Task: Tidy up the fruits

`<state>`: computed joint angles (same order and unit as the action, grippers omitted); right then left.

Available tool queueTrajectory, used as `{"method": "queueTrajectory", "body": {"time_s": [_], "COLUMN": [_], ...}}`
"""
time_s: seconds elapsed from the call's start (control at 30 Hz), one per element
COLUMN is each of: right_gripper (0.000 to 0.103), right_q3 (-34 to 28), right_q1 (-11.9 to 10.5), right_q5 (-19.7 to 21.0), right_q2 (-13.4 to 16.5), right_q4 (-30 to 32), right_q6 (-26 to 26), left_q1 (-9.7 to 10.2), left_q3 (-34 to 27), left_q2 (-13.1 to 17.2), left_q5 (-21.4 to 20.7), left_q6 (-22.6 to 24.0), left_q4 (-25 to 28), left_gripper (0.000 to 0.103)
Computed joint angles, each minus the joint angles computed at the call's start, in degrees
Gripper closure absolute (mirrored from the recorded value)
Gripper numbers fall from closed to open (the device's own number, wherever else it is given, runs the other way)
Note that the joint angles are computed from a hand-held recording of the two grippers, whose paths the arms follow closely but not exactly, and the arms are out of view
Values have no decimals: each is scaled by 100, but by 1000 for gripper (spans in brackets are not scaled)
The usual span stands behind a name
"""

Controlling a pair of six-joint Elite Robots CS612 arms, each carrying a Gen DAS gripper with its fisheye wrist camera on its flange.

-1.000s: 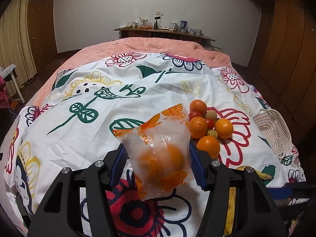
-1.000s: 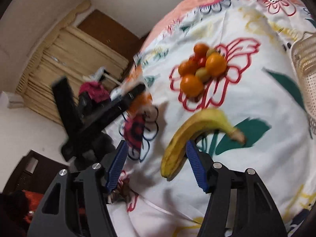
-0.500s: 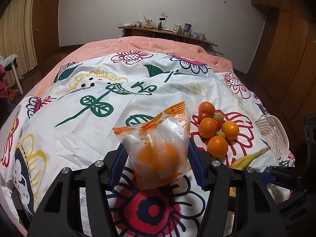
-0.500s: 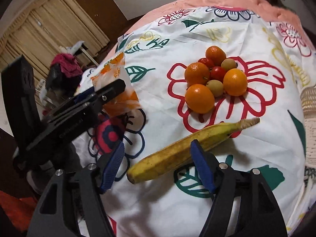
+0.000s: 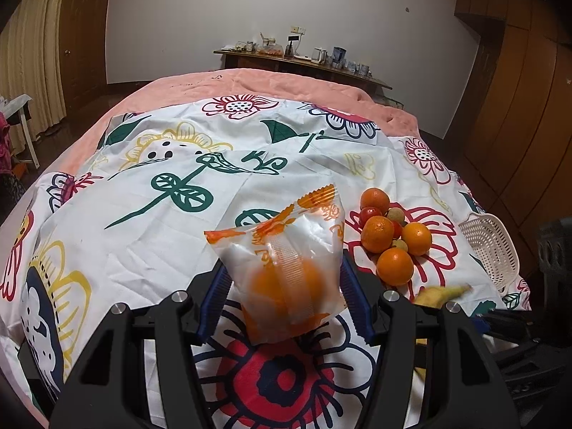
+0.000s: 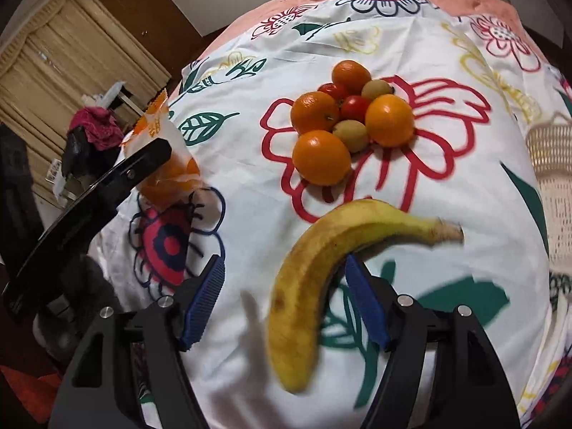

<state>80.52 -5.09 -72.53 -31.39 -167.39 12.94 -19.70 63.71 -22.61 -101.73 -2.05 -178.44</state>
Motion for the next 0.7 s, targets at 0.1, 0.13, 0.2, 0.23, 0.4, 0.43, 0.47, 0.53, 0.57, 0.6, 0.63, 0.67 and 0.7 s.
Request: {"method": "queueTrajectory", "body": {"time_s": [0.1, 0.13, 0.2, 0.23, 0.4, 0.43, 0.47, 0.53, 0.57, 0.6, 0.63, 0.67, 0.7], "right_gripper": [32, 32, 34, 36, 58, 59, 59, 59, 59, 59, 59, 60, 65], "right_q3": [-148, -166, -182, -182, -6, 20, 28, -10, -45, -70, -79, -70, -38], "right_q1": [74, 92, 113, 113, 30, 20, 26, 81, 117, 137, 149, 150, 141], "right_q5": [-229, -275, -328, -332, -177, -155, -180, -403, -537, -605, -652, -653, -629], "right_q2": [34, 36, 38, 41, 10, 5, 5, 25, 44, 59, 62, 59, 50], "right_q4": [209, 228, 265, 307, 177, 139, 126, 149, 152, 142, 125, 101, 32], "right_q6": [-282, -403, -594, -640, -544, -529, -558, -745, -869, -938, -993, -1001, -976], "left_q1": [-3, -1, 0, 1, -1, -10, -21, -47, -58, -70, -77, -81, -87], "left_q3": [-40, -59, -103, -129, -192, -208, -226, -276, -312, -353, -401, -433, -446], "left_q2": [26, 39, 67, 81, 119, 129, 141, 177, 199, 223, 248, 265, 272], "left_q5": [9, 10, 15, 19, 40, 70, 103, 183, 223, 263, 264, 254, 267], "left_q6": [-3, -8, -16, -13, -9, 7, 26, 74, 97, 113, 125, 134, 149], "left_q4": [37, 52, 93, 114, 151, 153, 157, 179, 206, 245, 303, 339, 358], "left_gripper": [43, 43, 43, 43, 43, 42, 42, 42, 42, 42, 42, 42, 42]}}
